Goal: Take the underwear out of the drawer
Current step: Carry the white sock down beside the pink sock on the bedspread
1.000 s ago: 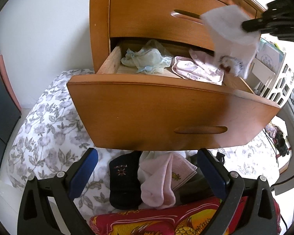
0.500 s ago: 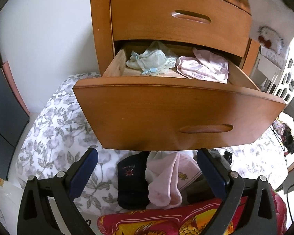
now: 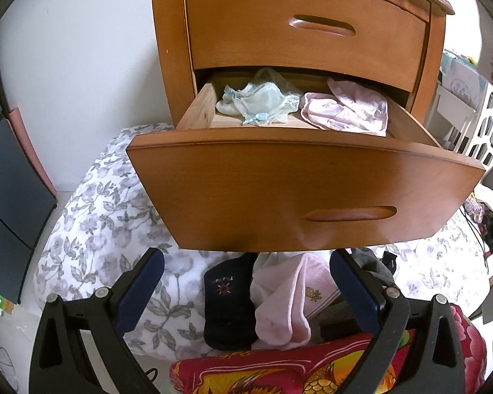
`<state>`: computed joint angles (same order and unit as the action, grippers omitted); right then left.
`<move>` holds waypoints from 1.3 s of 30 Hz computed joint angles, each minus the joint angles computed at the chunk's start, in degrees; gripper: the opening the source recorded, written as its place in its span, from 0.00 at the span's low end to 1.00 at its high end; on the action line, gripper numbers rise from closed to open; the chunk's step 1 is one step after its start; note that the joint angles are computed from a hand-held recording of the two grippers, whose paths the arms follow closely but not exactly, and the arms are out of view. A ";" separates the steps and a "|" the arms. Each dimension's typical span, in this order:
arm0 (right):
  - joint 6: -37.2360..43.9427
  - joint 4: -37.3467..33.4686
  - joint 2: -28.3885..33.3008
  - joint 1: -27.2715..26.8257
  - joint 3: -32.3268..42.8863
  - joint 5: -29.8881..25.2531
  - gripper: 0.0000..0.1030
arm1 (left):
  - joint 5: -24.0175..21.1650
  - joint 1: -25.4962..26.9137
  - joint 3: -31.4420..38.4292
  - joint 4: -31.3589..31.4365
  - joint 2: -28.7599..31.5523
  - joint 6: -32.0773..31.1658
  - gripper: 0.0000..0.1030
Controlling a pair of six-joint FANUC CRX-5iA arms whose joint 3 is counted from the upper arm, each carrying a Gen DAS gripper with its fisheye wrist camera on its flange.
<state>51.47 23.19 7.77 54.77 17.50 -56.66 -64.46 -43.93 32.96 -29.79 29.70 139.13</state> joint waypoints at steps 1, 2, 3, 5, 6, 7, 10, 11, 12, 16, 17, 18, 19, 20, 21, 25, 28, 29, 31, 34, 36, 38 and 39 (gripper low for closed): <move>-0.27 0.03 -0.52 0.11 -0.83 0.31 0.06 | -0.06 -0.02 0.03 -0.03 0.02 -0.01 0.98; -0.61 0.08 -0.94 0.24 -1.56 0.49 0.06 | -0.07 0.00 0.01 0.01 0.01 -0.03 0.98; -0.74 0.11 -1.05 0.30 -1.83 0.48 0.06 | -0.09 0.02 0.01 0.04 0.02 -0.05 0.98; -1.51 0.88 -1.38 0.61 -2.88 0.24 0.06 | -0.16 0.00 0.01 -0.06 -0.01 0.11 0.98; -1.61 0.99 -1.51 0.71 -3.17 0.16 0.06 | -0.10 0.01 0.00 -0.07 0.00 0.14 0.98; -1.70 1.02 -1.68 0.83 -3.62 0.20 0.06 | -0.06 -0.01 -0.03 -0.11 -0.02 0.19 0.98; -1.01 -0.15 -1.51 0.88 -3.96 -0.19 0.06 | -0.09 0.04 -0.05 0.04 -0.01 0.09 0.98; -0.74 -0.73 -1.25 0.84 -3.88 -0.51 0.06 | -0.11 0.06 -0.04 0.14 0.00 0.05 0.98; -0.34 -1.78 -0.76 0.68 -3.78 -0.83 0.06 | -0.11 0.10 -0.04 0.23 -0.03 0.01 0.98; 1.83 -6.83 1.72 -0.28 -2.81 -2.42 0.06 | 0.10 0.23 -0.20 0.40 -0.18 0.20 0.98; 2.33 -7.94 2.49 -0.51 -2.41 -2.93 0.06 | 0.10 0.26 -0.16 0.46 -0.14 0.19 0.98; 3.15 -9.76 3.75 -0.88 -1.67 -3.84 0.06 | 0.10 0.28 -0.12 0.50 -0.11 0.18 0.98; 3.36 -10.46 4.65 -1.01 -1.25 -4.41 0.06 | 0.10 0.28 -0.12 0.50 -0.11 0.18 0.98; 3.59 -10.97 5.64 -1.08 -0.83 -5.06 0.06 | 0.15 0.29 -0.14 0.51 -0.12 0.17 0.98; 4.04 -11.55 6.79 -1.21 -0.37 -5.59 0.06 | 0.15 0.29 -0.14 0.51 -0.12 0.17 0.98; 4.78 -12.95 10.01 -1.73 0.77 -6.51 0.06 | 0.34 0.35 -0.24 0.62 -0.14 0.37 0.98; 5.05 -13.72 11.84 -2.12 1.57 -6.62 0.06 | 0.62 0.44 -0.52 0.80 -0.28 0.48 0.98; 5.26 -13.93 12.57 -2.17 2.13 -6.95 0.06 | 0.67 0.46 -0.55 0.87 -0.28 0.48 0.98; 5.46 -14.09 13.72 -2.11 2.87 -7.62 0.06 | 0.72 0.50 -0.58 0.96 -0.27 0.43 0.98; 5.82 -14.08 15.86 -2.08 4.71 -9.17 0.06 | 0.85 0.53 -0.64 1.09 -0.26 0.48 0.98; 6.09 -14.70 17.16 -2.43 5.83 -9.77 0.06 | 0.99 0.68 -0.77 1.41 -0.28 0.38 0.98; 6.02 -15.15 17.92 -2.58 6.47 -10.33 0.07 | 0.97 0.83 -0.75 1.73 -0.22 0.20 0.98; 6.21 -15.52 18.53 -2.72 7.02 -10.71 0.07 | 0.86 0.89 -0.67 1.86 -0.14 0.11 0.98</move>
<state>57.68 7.67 26.30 52.04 24.51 -67.37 -63.60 -43.04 32.29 -27.94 29.56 139.24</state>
